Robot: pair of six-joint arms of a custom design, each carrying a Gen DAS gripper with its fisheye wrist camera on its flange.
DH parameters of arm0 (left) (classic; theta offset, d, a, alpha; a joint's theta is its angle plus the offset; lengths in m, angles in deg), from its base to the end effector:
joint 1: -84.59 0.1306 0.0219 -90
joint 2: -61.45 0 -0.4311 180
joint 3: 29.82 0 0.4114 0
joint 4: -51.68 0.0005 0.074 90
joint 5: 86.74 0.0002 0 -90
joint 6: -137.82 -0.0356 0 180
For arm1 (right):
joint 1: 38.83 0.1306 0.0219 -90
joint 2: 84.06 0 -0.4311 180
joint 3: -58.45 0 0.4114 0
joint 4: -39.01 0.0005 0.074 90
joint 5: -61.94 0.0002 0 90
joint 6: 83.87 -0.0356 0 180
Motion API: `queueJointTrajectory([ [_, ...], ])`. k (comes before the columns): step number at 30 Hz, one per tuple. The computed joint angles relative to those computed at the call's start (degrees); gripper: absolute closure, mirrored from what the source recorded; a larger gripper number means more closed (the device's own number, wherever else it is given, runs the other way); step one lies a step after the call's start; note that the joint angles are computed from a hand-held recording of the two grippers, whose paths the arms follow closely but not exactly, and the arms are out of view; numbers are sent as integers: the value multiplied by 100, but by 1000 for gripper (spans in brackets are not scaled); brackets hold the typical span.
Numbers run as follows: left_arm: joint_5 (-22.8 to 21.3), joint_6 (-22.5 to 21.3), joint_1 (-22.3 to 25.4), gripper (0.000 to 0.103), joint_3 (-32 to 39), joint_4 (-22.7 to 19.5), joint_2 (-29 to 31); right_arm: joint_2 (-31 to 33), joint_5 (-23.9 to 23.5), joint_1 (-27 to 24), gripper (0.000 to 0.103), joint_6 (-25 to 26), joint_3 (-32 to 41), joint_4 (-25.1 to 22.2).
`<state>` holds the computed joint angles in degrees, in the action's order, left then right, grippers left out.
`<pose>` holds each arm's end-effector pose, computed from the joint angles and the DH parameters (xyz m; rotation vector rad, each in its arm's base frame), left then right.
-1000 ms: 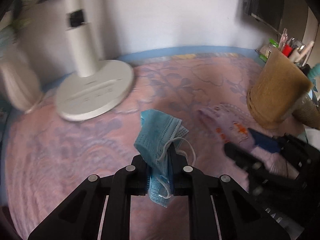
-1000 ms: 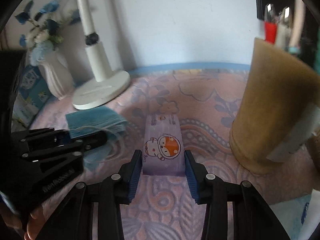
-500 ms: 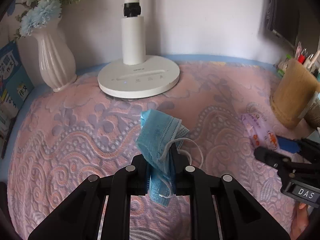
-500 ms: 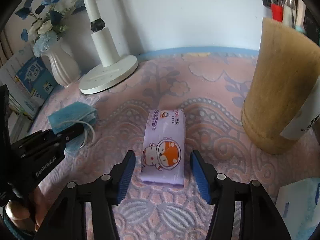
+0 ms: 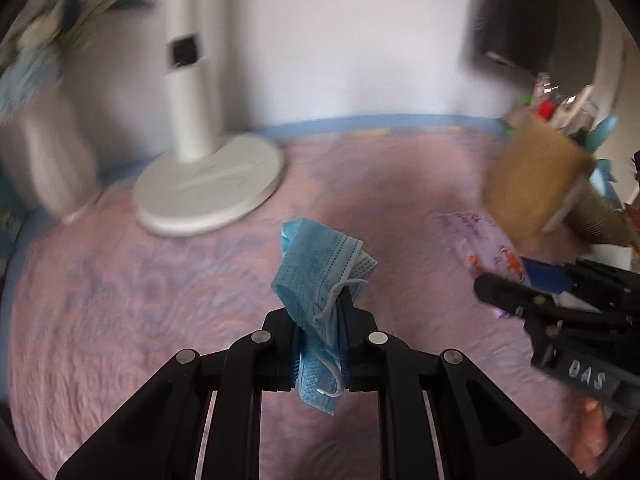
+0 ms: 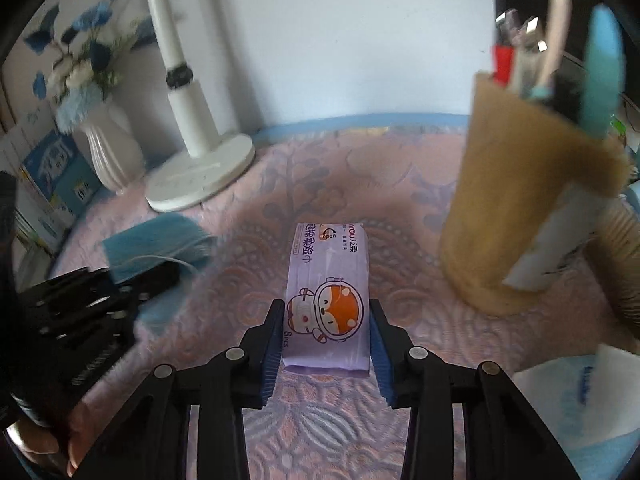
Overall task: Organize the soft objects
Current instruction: 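Carry the wipe pack and blue mask to the tray and open both tools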
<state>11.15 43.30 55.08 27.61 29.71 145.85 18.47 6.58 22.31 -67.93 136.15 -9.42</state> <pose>0.3612 -0.2106 0.2905 0.7763 2.3208 -0.3629 0.2684 0.4440 0.2797 0.3915 2.4475 0.0426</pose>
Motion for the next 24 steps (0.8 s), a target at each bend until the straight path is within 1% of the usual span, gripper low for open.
queueJointTrajectory([
  [3, 168, 38, -191, 91, 230, -73, 39, -209, 234, 121, 65, -129, 18, -255],
  [6, 139, 82, -404, 90, 395, -39, 89, -390, 419, 251, 65, -168, 66, -544],
  [9, 300, 134, -578, 90, 486, 8, 154, -442, 607, 366, 65, -396, 227, -1303],
  [10, 332, 157, -678, 90, 534, -15, 206, -502, 593, 386, 65, -506, 204, -1439],
  [15, 337, 108, -1054, 90, 559, -39, 278, -909, 498, 527, 65, -954, -126, -1569],
  [17, 345, 94, -1159, 90, 579, -71, 290, -974, 530, 605, 64, -1216, -172, -1816],
  [19, 360, 122, -1251, 90, 597, -97, 278, -1028, 532, 646, 65, -1370, -211, -1932],
  [22, 705, 156, -1320, 90, 584, -133, 199, -1209, 573, 745, 65, -1682, -307, -2126],
  [24, 812, 165, -1381, 90, 561, -135, 139, -1324, 674, 835, 65, -1982, -342, -2371],
])
